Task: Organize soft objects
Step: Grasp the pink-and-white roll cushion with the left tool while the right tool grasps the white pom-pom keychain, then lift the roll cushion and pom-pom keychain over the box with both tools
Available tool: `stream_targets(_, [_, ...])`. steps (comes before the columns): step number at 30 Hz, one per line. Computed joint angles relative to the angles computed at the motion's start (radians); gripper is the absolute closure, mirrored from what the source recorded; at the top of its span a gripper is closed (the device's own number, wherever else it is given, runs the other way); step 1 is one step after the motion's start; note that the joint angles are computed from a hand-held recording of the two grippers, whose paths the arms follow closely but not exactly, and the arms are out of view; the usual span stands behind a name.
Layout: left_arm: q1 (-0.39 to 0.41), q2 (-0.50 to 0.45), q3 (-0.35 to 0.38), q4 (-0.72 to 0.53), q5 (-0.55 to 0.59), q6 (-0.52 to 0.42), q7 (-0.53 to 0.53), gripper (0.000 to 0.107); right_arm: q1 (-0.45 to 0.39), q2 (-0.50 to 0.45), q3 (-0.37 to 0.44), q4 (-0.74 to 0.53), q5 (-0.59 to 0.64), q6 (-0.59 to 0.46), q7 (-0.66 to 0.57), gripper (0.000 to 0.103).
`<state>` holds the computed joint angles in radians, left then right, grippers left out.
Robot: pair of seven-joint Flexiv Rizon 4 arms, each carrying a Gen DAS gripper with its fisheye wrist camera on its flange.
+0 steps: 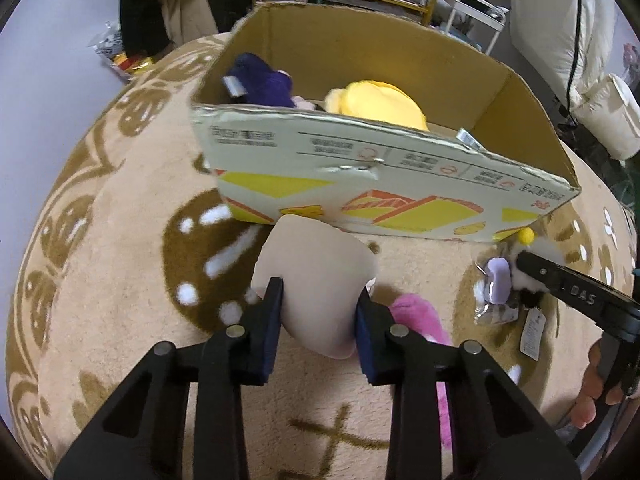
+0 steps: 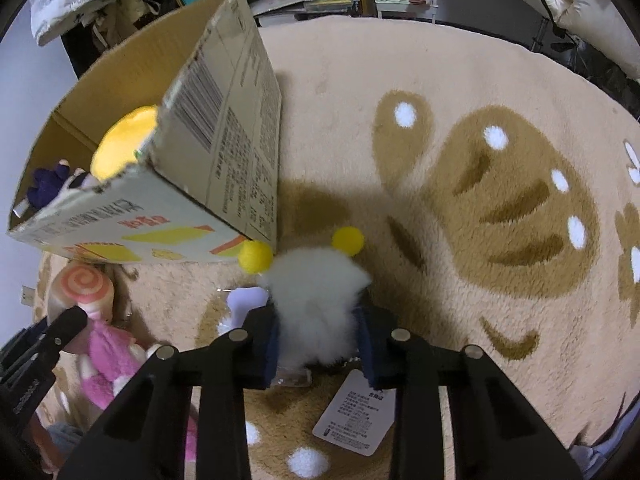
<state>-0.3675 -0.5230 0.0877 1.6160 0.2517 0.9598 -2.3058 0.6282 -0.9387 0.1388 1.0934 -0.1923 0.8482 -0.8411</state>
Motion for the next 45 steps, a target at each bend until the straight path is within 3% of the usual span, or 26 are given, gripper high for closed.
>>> stream_targets(7, [-0.048, 0.035, 0.045, 0.0, 0.107, -0.021, -0.105, 0.076, -0.002, 0.048, 0.004, 0.073, -0.001, 0.072, 0.007, 0.077])
stream_targets(18, [-0.055, 0.114, 0.041, 0.04, 0.218, -0.014, -0.238, 0.076, 0.003, 0.129, -0.014, 0.202, -0.037, 0.206, 0.047, 0.077])
stream_targets(31, [-0.095, 0.219, 0.026, 0.022, 0.541, -0.047, -0.48, 0.076, 0.007, 0.204, -0.044, 0.307, -0.119, 0.381, 0.09, 0.077])
stream_targets(37, [-0.11, 0.25, -0.004, -0.006, 0.706, -0.085, -0.537, 0.076, 0.04, 0.238, -0.111, 0.363, -0.179, 0.508, 0.148, 0.077])
stream_targets(45, [-0.083, 0.27, -0.034, -0.017, 0.78, -0.066, -0.589, 0.076, 0.125, 0.26, -0.265, 0.419, -0.267, 0.674, 0.259, 0.077])
